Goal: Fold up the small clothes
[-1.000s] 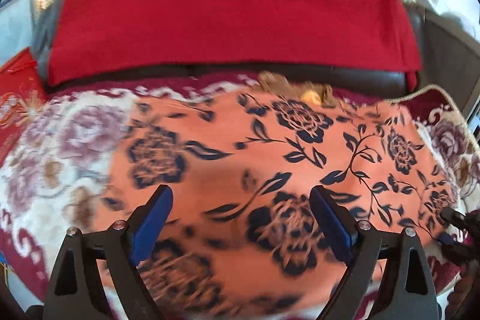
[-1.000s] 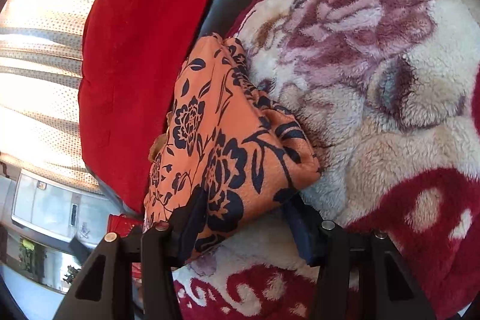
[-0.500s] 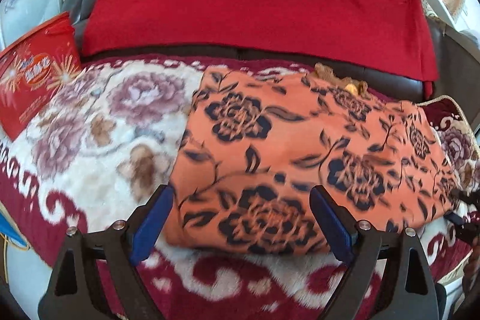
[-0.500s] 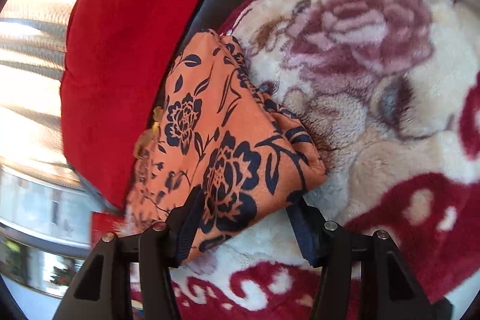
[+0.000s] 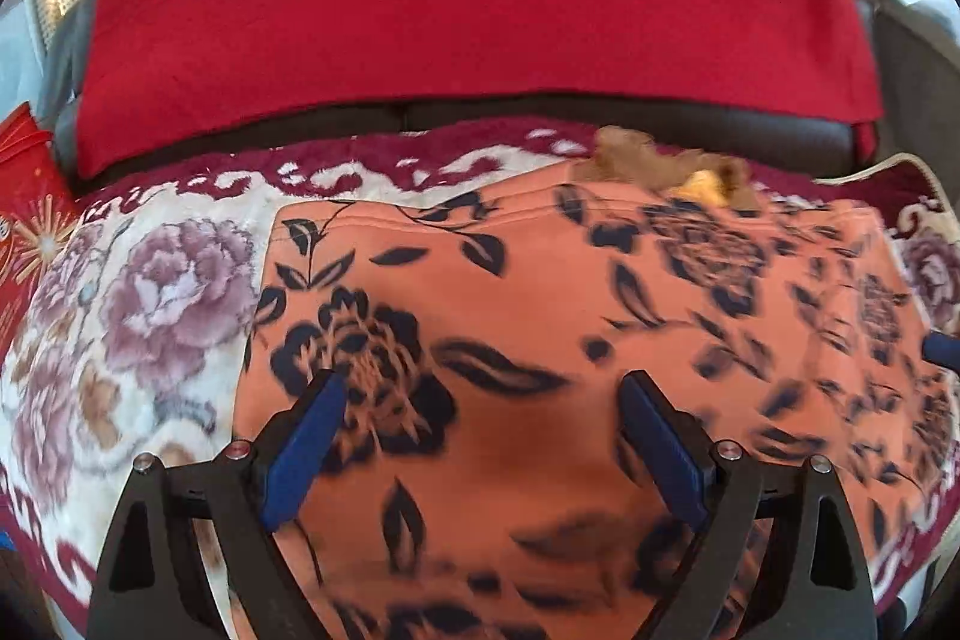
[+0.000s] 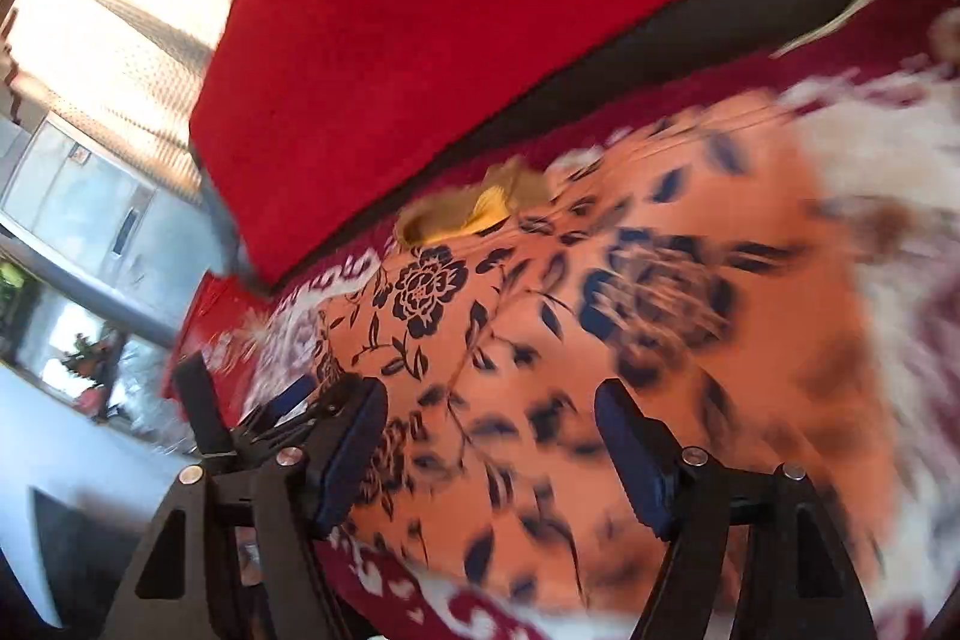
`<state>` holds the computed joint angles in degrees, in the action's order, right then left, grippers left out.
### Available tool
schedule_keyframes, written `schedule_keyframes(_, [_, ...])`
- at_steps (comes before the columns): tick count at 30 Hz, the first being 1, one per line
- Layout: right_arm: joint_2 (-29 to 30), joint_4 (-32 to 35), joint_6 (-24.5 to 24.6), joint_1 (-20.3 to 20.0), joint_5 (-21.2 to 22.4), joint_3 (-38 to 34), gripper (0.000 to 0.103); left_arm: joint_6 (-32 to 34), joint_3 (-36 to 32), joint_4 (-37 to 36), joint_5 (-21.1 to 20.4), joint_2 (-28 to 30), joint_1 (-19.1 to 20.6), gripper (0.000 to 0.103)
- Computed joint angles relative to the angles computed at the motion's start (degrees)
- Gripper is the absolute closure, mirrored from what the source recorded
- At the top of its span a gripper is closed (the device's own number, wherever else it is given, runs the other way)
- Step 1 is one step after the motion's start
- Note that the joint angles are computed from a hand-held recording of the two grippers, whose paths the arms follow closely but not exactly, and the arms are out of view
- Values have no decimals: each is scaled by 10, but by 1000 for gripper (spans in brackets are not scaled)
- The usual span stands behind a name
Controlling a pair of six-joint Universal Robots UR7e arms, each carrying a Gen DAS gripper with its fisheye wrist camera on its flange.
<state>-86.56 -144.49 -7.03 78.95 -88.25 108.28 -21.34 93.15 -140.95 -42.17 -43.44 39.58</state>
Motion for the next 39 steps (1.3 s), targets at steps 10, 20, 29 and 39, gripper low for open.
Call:
schedule_keyframes(10, [100, -57, 128, -78, 18, -137, 31, -24, -100, 34, 26, 53, 55, 9])
schedule_keyframes(20, [-133, -154, 21, -39, -3, 114, 25, -56, 37, -15, 58, -47, -10, 10])
schedule_keyframes(29, [-278, -203, 88, -141, 86, 339, 20, -117, 123, 21, 28, -93, -94, 10])
schedule_keyframes(39, [-222, -267, 131, -120, 76, 331, 20, -145, 133, 39, 20, -103, -115, 10])
